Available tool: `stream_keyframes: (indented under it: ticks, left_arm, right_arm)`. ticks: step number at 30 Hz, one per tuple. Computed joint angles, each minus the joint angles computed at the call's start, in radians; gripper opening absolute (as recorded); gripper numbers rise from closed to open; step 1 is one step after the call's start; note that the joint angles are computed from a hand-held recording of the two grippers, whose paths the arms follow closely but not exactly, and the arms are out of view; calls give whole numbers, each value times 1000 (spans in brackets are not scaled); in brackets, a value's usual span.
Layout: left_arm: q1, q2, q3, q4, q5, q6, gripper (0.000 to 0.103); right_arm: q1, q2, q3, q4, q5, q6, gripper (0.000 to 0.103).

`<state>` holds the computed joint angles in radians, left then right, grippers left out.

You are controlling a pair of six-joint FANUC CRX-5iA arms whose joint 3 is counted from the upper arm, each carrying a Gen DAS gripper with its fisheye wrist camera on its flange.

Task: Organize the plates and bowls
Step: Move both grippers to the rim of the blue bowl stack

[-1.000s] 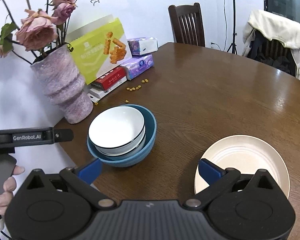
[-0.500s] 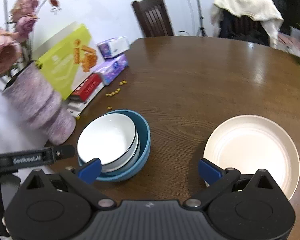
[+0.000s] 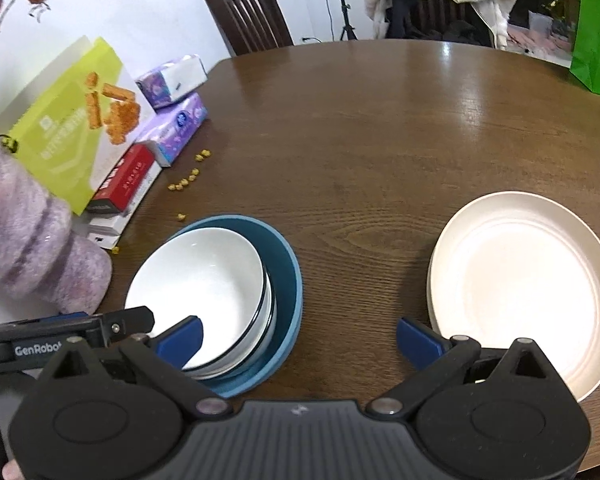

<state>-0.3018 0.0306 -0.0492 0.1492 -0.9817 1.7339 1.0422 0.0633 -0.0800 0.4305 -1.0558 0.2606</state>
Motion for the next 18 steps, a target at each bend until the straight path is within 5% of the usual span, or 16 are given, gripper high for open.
stream_keyframes:
  ticks: [18]
  left_arm:
    - [24,97,60,39,-69,-8,99]
  right_arm:
    - [-64,112,119,-140,-27,86,94]
